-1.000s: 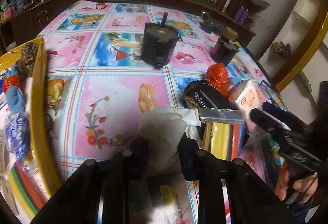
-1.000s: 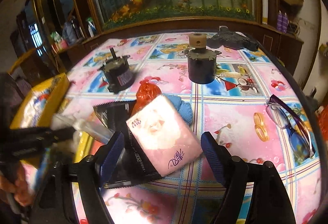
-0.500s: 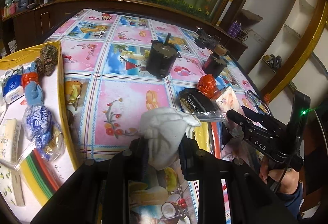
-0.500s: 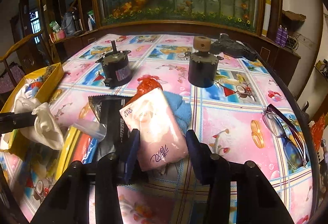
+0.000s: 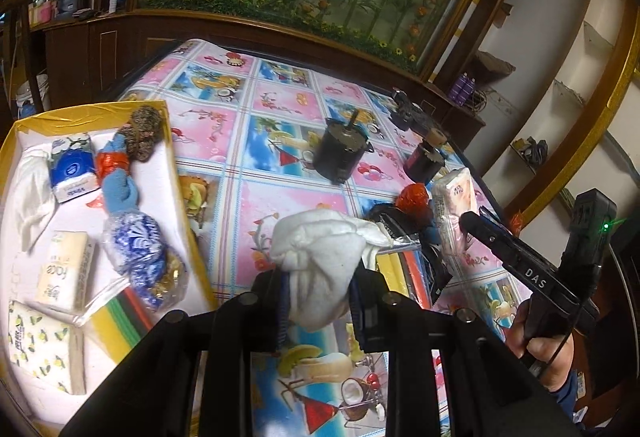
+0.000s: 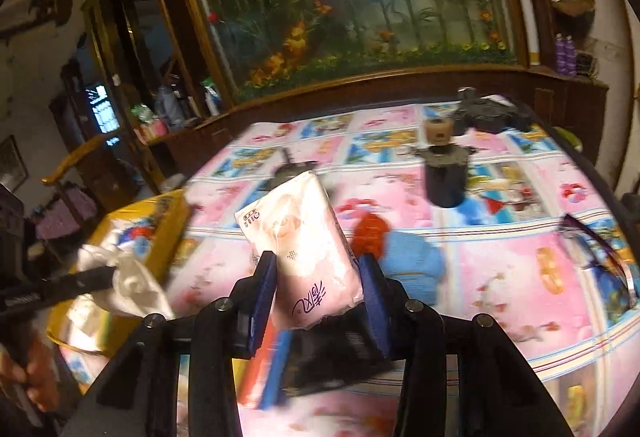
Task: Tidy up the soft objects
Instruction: 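Carry the white cloth and pink tissue pack with both tools over the tray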
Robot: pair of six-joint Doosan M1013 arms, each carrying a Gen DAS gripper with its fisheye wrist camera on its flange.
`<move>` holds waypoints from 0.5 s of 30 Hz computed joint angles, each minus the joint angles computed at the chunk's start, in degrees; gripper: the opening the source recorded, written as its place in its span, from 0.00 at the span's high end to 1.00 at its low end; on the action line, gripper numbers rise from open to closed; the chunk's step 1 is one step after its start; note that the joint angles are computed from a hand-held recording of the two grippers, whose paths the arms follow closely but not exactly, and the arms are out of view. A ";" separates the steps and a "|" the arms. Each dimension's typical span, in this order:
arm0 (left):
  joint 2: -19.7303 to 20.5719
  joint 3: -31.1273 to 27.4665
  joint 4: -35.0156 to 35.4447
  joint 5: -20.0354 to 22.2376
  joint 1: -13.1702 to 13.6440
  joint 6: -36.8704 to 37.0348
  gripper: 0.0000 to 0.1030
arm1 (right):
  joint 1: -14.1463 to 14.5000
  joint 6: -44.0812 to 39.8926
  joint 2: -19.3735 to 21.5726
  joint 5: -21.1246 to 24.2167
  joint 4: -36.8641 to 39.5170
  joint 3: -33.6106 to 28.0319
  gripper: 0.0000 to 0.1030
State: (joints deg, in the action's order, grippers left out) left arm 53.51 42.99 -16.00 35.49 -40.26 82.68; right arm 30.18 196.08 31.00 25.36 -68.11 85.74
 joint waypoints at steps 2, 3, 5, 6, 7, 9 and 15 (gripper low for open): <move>-0.99 1.78 0.03 -1.38 0.37 -0.41 0.77 | 0.19 -3.48 1.02 -2.59 2.44 -2.05 0.56; -1.47 2.63 -0.03 -2.02 0.58 -0.56 0.77 | 0.36 -6.27 1.72 -3.52 4.39 -3.43 0.56; -2.53 4.48 0.69 -3.60 0.96 -1.67 0.77 | 0.78 -11.88 3.26 -4.76 8.39 -6.38 0.55; -3.00 5.31 1.01 -4.30 1.18 -2.16 0.77 | 0.94 -15.13 4.07 -5.20 10.87 -7.92 0.55; -3.48 6.09 1.48 -4.96 1.42 -2.86 0.77 | 1.09 -18.67 4.92 -5.60 13.59 -9.52 0.55; -4.52 7.85 2.67 -6.58 1.95 -4.69 0.77 | 1.36 -26.00 6.74 -6.07 19.70 -12.84 0.55; -6.61 11.61 8.60 -9.88 3.47 -12.14 0.77 | 1.88 -43.38 11.19 -6.05 35.35 -20.79 0.55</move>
